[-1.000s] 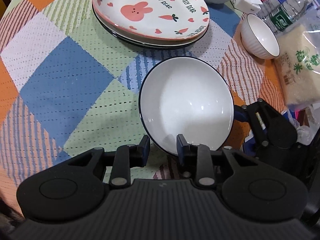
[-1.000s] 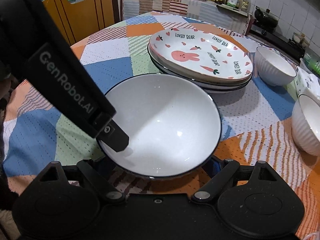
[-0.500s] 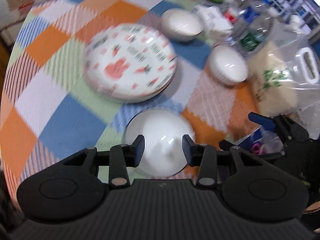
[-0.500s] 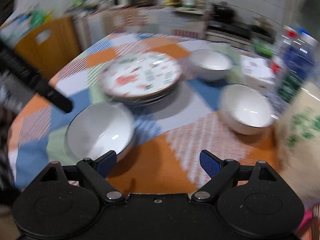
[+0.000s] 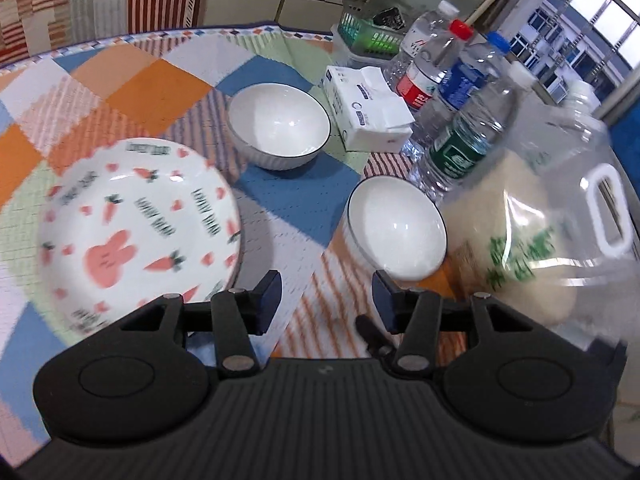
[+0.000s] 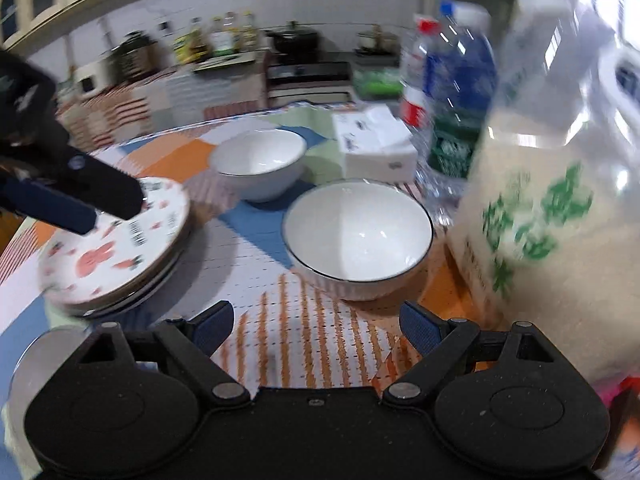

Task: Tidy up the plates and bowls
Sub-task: 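Reach the left tool to a second white bowl rim and close it, then carry the second bowl with the left tool and lower it into the first bowl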

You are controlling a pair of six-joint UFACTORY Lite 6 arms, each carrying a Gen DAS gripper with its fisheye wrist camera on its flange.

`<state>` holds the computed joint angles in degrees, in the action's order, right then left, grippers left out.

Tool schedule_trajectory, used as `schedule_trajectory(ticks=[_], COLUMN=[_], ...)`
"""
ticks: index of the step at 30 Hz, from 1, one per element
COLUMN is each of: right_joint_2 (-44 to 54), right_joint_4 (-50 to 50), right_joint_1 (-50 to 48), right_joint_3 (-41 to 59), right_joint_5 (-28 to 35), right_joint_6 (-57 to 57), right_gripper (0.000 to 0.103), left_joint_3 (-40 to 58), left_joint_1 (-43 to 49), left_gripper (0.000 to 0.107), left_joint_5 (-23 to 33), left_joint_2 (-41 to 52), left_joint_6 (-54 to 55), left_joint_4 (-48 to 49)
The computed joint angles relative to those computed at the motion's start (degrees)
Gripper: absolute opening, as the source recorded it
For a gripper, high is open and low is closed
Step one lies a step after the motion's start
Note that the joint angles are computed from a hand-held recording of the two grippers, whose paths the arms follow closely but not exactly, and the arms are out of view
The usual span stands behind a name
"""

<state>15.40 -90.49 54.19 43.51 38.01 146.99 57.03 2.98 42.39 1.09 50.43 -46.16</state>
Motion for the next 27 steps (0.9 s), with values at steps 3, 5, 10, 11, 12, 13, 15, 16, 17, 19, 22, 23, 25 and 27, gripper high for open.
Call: schedule_trajectory(ticks=[3, 5, 10, 11, 12, 13, 15, 16, 17, 19, 22, 23, 25, 27], right_joint_2=[4.30, 7.86, 12.68, 13.10, 14.04, 14.75, 15.78, 16.57, 17.29, 18.35, 18.94, 18.65, 17.80, 16.69], right_joint_4=[-3.37, -2.52, -6.42, -7.38, -7.93, -8.01, -10.06, -10.67, -11.33, -12.68, -14.40, -14.20, -15.06, -13.77], right_joint_1=[-2.45, -2.58, -4.44, -5.06, -6.01, -6.89, -7.81, -8.17, -8.61, -9.27, -9.11, -8.93, -8.65, -7.76], right_joint_3=[1.76, 4.18, 6.45, 6.39, 6.96, 7.61, 7.79, 8.27, 8.84, 9.55, 9.83, 9.70, 9.14, 8.91], right_joint_5=[-1.26, 0.13, 2.84, 3.24, 2.94, 2.29, 2.62, 2.85, 2.67, 2.60, 3.11, 2.89, 2.19, 1.78], right_joint_6=[3.77, 3.32, 6.92, 7.70, 7.69, 7.10, 8.52, 8.34, 8.23, 9.20, 10.09, 9.93, 11.23, 10.19], right_gripper=[0.092, 0.092, 0.091, 0.091, 0.091, 0.091, 0.089, 0.088, 0.088, 0.087, 0.088, 0.088, 0.088, 0.088], left_joint_3=[1.79, 4.56, 10.59, 11.08, 11.02, 10.87, 11.83, 12.37, 12.55, 12.13, 11.21, 10.79, 10.51, 10.83], left_joint_1=[-5.43, -8.37, -12.25, -12.83, -13.21, -13.38, -13.85, -13.90, -14.11, -15.39, -16.42, -16.46, -15.78, -14.72], left_gripper=[0.047, 0.047, 0.043, 0.041, 0.038, 0.036, 0.024, 0.019, 0.012, 0.013, 0.013, 0.013, 0.013, 0.014], left_joint_5=[-7.93, -11.20, -14.11, -14.58, -15.01, -15.32, -14.98, -14.32, -13.87, -14.83, -15.59, -15.76, -14.77, -12.54], left_joint_2=[8.05, 13.97, 23.85, 24.76, 25.19, 25.43, 26.50, 26.85, 26.68, 25.35, 23.73, 23.05, 22.11, 21.33], left_joint_6=[4.64, 4.78, 2.65, 2.89, 4.61, 5.90, 6.47, 6.60, 5.95, 3.34, -0.07, -1.28, -2.65, -4.94], left_joint_4=[-6.01, -8.69, -10.71, -10.51, -11.98, -13.23, -13.72, -13.51, -12.73, -9.18, -4.88, -3.58, -1.59, 1.14])
